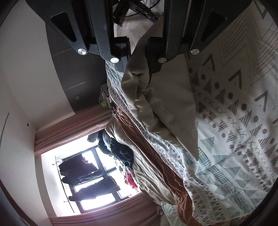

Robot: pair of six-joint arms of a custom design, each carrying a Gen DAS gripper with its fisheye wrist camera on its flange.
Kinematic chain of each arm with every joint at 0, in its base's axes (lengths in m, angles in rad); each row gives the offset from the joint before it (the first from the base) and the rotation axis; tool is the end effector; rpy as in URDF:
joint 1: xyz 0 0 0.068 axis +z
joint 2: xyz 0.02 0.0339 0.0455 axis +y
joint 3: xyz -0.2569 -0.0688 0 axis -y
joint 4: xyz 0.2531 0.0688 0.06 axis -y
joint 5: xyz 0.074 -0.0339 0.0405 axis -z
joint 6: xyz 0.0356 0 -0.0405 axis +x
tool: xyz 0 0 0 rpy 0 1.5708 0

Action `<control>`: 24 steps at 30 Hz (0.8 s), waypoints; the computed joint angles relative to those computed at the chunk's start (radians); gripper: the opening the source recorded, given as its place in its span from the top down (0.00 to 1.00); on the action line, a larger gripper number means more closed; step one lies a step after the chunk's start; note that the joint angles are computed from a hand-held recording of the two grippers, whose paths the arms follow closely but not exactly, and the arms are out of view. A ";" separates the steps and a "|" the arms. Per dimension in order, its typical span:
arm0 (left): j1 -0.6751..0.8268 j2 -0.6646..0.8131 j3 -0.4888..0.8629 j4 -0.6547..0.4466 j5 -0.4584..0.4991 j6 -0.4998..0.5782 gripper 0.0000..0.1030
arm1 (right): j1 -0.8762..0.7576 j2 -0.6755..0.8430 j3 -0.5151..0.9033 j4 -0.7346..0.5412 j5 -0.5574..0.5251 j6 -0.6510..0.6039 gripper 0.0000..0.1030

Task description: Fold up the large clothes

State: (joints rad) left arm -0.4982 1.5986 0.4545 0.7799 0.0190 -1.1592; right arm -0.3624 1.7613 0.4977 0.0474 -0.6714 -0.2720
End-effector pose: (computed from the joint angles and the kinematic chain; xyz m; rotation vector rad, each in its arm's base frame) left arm 0.2535 -0.1387 0.1257 -0.6701 1.9955 -1.0825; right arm 0.2302 -0.0636 0.0471 -0.0435 2.5228 0.6941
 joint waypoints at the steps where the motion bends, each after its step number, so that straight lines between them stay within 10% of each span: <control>1: -0.014 0.001 0.035 -0.032 -0.006 0.013 0.86 | -0.017 0.027 0.009 -0.001 -0.016 -0.004 0.84; 14: -0.099 0.106 0.412 -0.240 0.045 0.102 0.86 | -0.396 0.155 0.286 -0.555 -0.226 -0.410 0.83; 18: -0.115 0.198 0.562 -0.295 0.075 0.119 0.86 | -0.552 0.194 0.403 -0.756 -0.265 -0.574 0.55; 24: -0.140 0.370 0.822 -0.394 0.134 0.131 0.86 | -0.789 0.288 0.598 -0.975 -0.314 -0.740 0.50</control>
State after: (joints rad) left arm -0.6386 1.9687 1.2763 0.3855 0.1531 -1.0280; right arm -1.1512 2.0489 1.0957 -0.9276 -0.9856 -1.0116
